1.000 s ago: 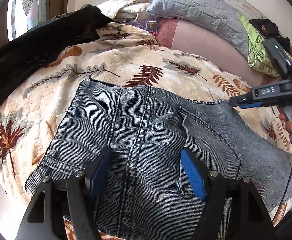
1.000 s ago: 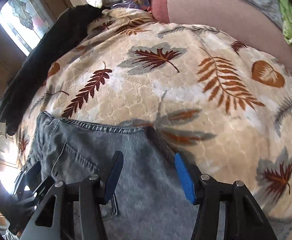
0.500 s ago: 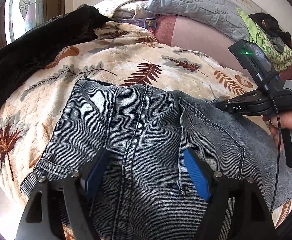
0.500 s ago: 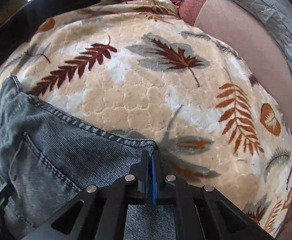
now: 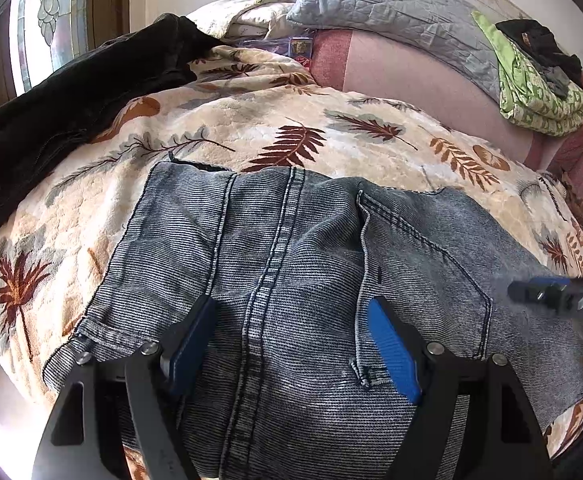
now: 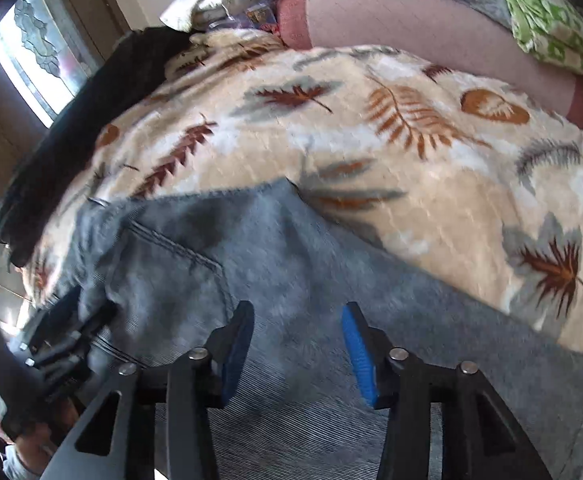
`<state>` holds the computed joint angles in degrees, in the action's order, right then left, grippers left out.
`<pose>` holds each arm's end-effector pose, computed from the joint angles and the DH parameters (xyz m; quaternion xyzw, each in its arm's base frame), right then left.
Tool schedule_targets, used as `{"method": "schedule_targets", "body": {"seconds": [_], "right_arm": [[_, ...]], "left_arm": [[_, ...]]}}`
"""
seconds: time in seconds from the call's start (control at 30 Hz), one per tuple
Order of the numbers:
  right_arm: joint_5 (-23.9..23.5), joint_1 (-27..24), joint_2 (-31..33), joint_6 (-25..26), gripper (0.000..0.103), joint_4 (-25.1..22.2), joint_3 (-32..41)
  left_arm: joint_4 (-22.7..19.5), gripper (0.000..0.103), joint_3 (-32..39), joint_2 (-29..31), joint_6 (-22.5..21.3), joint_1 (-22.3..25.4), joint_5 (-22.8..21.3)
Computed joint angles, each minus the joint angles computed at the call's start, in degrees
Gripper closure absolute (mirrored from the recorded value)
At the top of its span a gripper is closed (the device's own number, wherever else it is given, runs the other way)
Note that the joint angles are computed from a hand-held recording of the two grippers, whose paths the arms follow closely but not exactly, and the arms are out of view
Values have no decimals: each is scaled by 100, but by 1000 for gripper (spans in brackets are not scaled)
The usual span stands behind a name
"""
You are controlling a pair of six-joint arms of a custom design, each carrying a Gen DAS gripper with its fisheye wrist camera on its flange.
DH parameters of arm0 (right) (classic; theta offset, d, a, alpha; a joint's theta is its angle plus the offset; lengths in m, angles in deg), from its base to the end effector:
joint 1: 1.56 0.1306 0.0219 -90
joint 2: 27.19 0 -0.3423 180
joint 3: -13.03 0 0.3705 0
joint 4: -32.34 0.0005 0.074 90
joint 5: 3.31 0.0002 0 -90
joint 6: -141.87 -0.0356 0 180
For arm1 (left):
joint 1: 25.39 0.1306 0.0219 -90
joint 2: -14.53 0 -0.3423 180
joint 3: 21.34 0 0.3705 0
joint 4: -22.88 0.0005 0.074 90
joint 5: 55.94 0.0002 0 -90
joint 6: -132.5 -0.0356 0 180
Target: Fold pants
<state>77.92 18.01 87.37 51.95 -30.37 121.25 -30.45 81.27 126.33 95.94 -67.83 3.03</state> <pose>0.5366 0.1960 0.2990 -0.1810 0.9637 0.1048 0.1659 0.4274 -0.3666 0.2964 -0.1530 0.9256 0.0041 0.3462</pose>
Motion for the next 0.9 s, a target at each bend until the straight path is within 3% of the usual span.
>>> {"method": "schedule_targets", "body": {"seconds": [0.13, 0.27, 0.33, 0.43, 0.57, 0.63, 0.73, 0.83, 0.9], "right_arm": [[-10, -53, -159, -49, 41, 123, -146], [-285, -58, -922, -89, 41, 576, -762], [-389, -41, -1182, -141, 36, 643, -1075], [-383, 50, -1032, -118, 34, 481, -1241], [2, 223, -905, -34, 31, 353, -1161], [-237, 234, -1088, -122, 31, 410, -1215], [-187, 356, -1408, -104, 29, 682, -1454], [-330, 414, -1075, -79, 21, 483, -1444], [-428, 382, -1112, -63, 17, 776, -1566]], "left_arm": [[-126, 24, 89, 65, 28, -33, -92], [-121, 24, 87, 69, 18, -36, -112], [-138, 24, 95, 77, 12, -42, -132], [-173, 24, 129, 99, 27, -47, -149], [-138, 24, 91, 74, -7, -52, -147], [-100, 24, 58, 51, -40, -49, -130], [-79, 24, 39, 39, -44, -50, -119], [-79, 24, 35, 26, -22, -49, -84], [-77, 24, 29, 12, -10, -42, -61]]}}
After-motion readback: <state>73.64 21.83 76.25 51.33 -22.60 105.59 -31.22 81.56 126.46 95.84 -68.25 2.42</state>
